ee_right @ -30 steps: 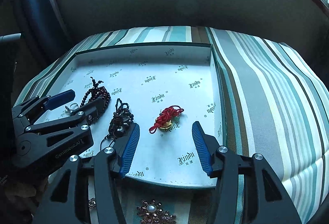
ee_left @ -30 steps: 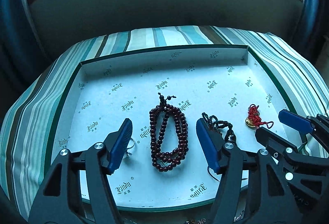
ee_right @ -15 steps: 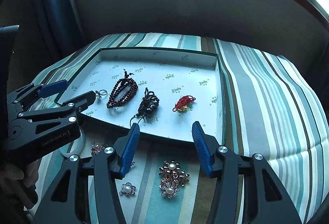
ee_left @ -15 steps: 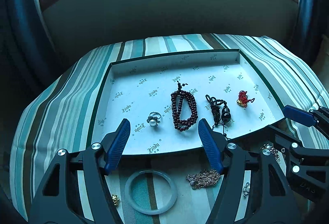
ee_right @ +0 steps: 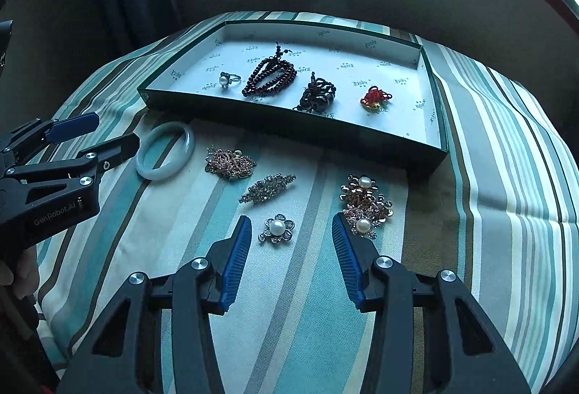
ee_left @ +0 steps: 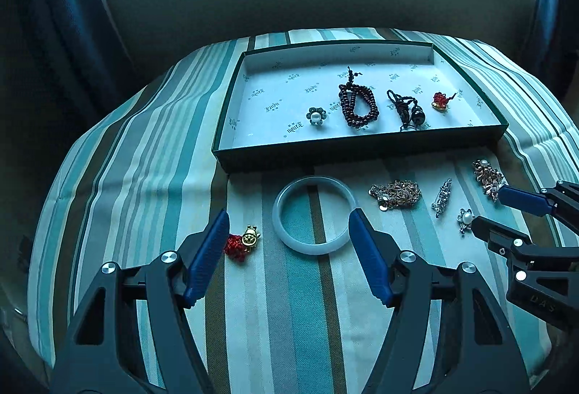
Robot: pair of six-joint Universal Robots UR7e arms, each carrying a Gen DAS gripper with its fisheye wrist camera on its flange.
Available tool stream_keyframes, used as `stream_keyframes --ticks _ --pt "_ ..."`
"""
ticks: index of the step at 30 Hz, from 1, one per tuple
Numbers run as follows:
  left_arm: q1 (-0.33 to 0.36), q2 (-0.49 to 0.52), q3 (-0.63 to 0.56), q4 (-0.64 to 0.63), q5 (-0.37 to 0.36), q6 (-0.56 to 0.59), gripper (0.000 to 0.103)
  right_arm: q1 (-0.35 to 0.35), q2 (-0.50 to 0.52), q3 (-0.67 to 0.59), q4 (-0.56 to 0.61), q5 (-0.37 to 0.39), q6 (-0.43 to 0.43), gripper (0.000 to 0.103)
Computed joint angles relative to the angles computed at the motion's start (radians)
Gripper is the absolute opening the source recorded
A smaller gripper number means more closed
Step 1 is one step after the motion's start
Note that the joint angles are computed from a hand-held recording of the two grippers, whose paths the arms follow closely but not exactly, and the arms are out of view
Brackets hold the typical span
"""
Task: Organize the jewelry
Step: 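Lift both grippers out of the tray back over the remaining jewelry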
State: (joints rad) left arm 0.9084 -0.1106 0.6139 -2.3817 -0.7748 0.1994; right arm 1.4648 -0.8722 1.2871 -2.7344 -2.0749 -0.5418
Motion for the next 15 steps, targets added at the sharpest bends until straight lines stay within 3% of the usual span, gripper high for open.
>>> stream_keyframes --ticks 5,10,15 --pt "0.012 -0.061 0.105 -0.018 0.028 -0.054 0.068 0.0 0.015 -0.013 0.014 -0.006 -0.009 0.046" --pt "0.022 -0.079 0.123 -0.017 0.044 -0.086 0.068 -0.004 0.031 -0.037 0.034 -0.02 -0.003 0.045" --pt "0.023 -0.082 0.127 -0.013 0.04 -0.093 0.068 -0.005 0.037 -0.041 0.029 -0.019 -0.016 0.037"
